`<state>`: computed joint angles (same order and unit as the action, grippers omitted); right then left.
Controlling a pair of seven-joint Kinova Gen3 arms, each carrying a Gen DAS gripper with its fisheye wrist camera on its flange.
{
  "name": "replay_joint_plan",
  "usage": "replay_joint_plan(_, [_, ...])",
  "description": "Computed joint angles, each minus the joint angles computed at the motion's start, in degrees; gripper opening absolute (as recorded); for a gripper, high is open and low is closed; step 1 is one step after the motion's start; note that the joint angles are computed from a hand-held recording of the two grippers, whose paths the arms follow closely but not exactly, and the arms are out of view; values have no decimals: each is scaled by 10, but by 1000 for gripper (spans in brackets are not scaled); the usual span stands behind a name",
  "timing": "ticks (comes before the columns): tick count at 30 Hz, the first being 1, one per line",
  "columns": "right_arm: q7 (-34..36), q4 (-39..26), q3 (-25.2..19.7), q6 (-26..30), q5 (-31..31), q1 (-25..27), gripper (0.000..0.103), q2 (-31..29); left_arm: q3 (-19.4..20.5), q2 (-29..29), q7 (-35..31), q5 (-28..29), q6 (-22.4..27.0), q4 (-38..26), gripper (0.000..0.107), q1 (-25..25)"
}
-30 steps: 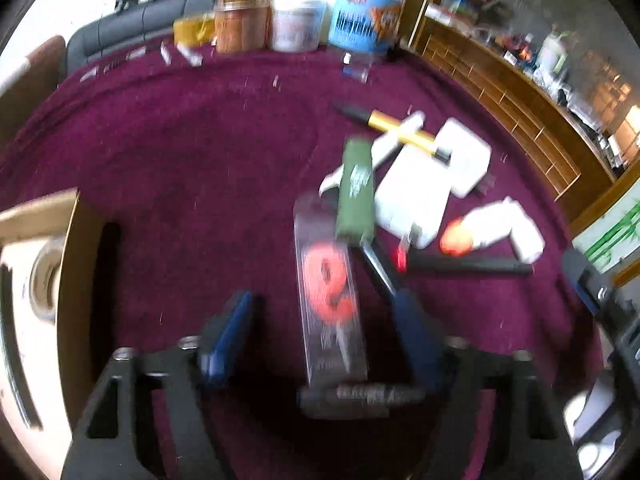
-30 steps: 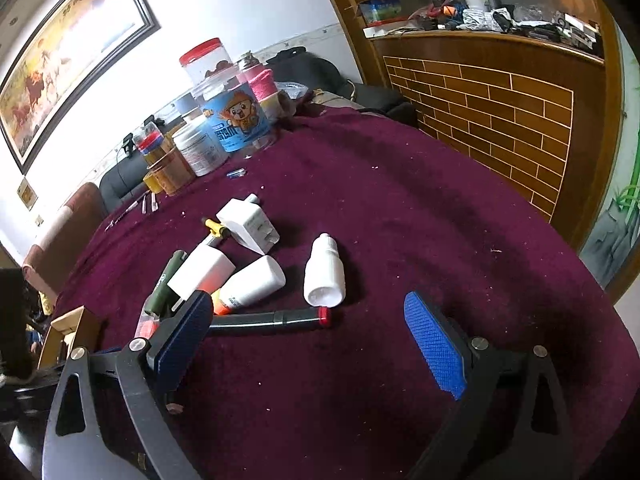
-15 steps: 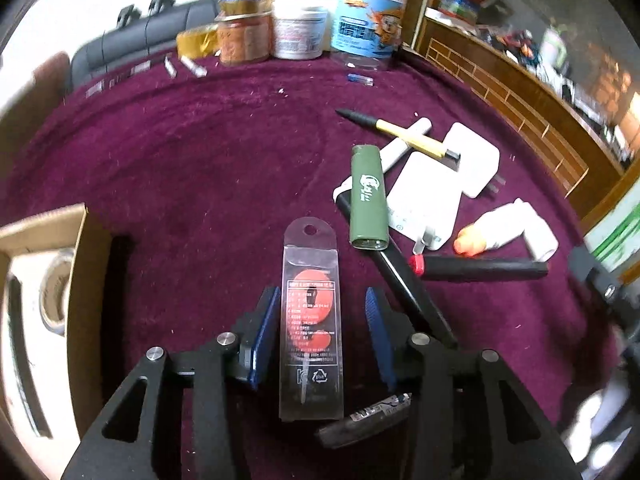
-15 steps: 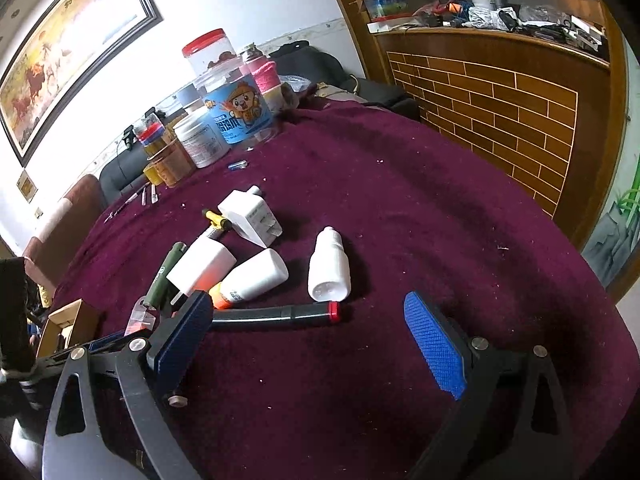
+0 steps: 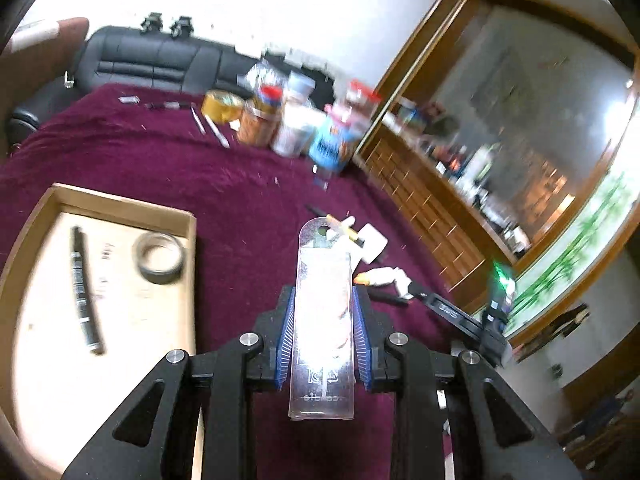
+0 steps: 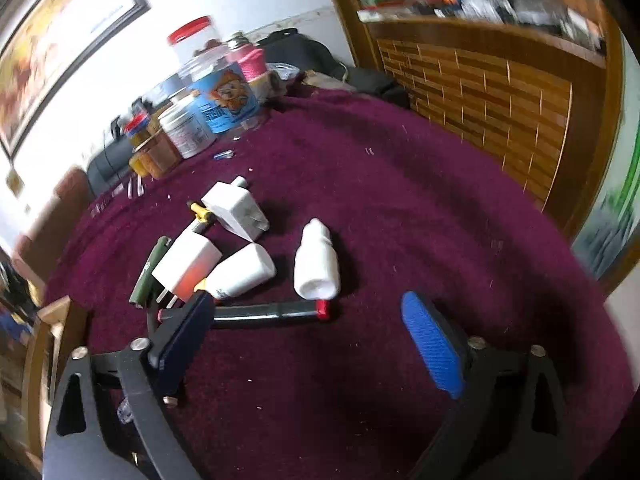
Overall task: Organize rigid objects
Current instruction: 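Carry clear package to tray with left tool while right tool carries green lighter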
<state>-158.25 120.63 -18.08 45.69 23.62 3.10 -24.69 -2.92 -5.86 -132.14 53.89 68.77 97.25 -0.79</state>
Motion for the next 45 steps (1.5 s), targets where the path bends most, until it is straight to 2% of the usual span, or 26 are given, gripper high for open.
replay_joint_plan(2, [21, -44, -4, 19, 15, -31, 91, 17, -27, -20, -37, 14, 8, 18, 23, -18])
replay_joint_plan(5, [82, -123, 41, 44, 1, -111, 88, 85, -63, -22, -68, 32, 24, 37, 23, -43])
replay_joint_plan(6, [106, -149, 67, 45, -15, -137, 83, 112, -71, -16, -72, 37, 29, 41, 23, -53])
replay_joint_plan(8, [152, -190, 120, 40, -35, -189, 51, 165, -83, -4, -78, 39, 41, 48, 23, -78])
replay_joint_plan(10, [191, -239, 164, 70, -58, -227, 48, 218, -91, 6, -87, 40, 52, 53, 23, -104])
replay_joint_plan(11, [198, -264, 171, 93, -62, -234, 48, 244, -97, 11, -93, 40, 56, 56, 23, -120])
replay_joint_plan(13, [185, -307, 153, 140, -41, -230, 48, 294, -99, 20, -101, 41, 60, 57, 23, -144])
replay_joint_plan(15, [160, -337, 122, 186, 5, -228, 48, 328, -101, 33, -109, 42, 65, 57, 23, -168])
replay_joint_plan(16, [152, -348, 109, 210, 28, -230, 44, 339, -100, 40, -112, 43, 65, 56, 23, -177])
replay_joint_plan(17, [140, -354, 89, 224, 45, -223, 19, 345, -97, 45, -116, 45, 66, 57, 23, -186])
replay_joint_plan(19, [131, -359, 66, 234, 53, -208, 17, 351, -90, 53, -120, 48, 68, 59, 23, -198])
replay_joint_plan(21, [126, -357, 71, 238, 58, -217, 15, 349, -85, 58, -124, 50, 74, 62, 23, -208])
replay_joint_plan(22, [123, -348, 80, 229, 53, -223, 10, 341, -80, 59, -124, 50, 72, 64, 23, -210])
replay_joint_plan(23, [119, -340, 81, 220, 51, -223, 0, 332, -76, 60, -125, 48, 70, 64, 23, -211])
replay_joint_plan(27, [103, -307, 88, 181, 44, -228, 0, 286, -65, 66, -117, 36, 65, 54, 23, -211])
replay_joint_plan(30, [106, -289, 60, 150, 35, -203, 0, 260, -52, 75, -91, 14, 49, 36, 23, -202])
replay_joint_plan(33, [138, -309, 47, 170, 19, -195, 1, 278, -47, 84, -74, 3, 53, 29, 23, -199])
replay_joint_plan(36, [127, -333, 56, 218, 46, -210, 6, 309, -44, 77, -72, 3, 54, 35, 23, -199])
replay_joint_plan(38, [124, -345, 73, 234, 52, -220, 19, 330, -44, 70, -73, 0, 53, 37, 23, -197])
replay_joint_plan(40, [124, -339, 93, 223, 54, -233, 24, 335, -46, 67, -73, -3, 50, 38, 23, -195])
replay_joint_plan(42, [144, -344, 88, 221, 44, -223, 23, 348, -45, 68, -65, -8, 46, 32, 23, -191])
replay_joint_plan(43, [153, -340, 80, 211, 25, -207, 17, 350, -43, 69, -59, -13, 42, 29, 23, -188])
replay_joint_plan(45, [156, -324, 88, 189, 14, -206, 17, 341, -35, 71, -39, -37, 28, 14, 23, -177])
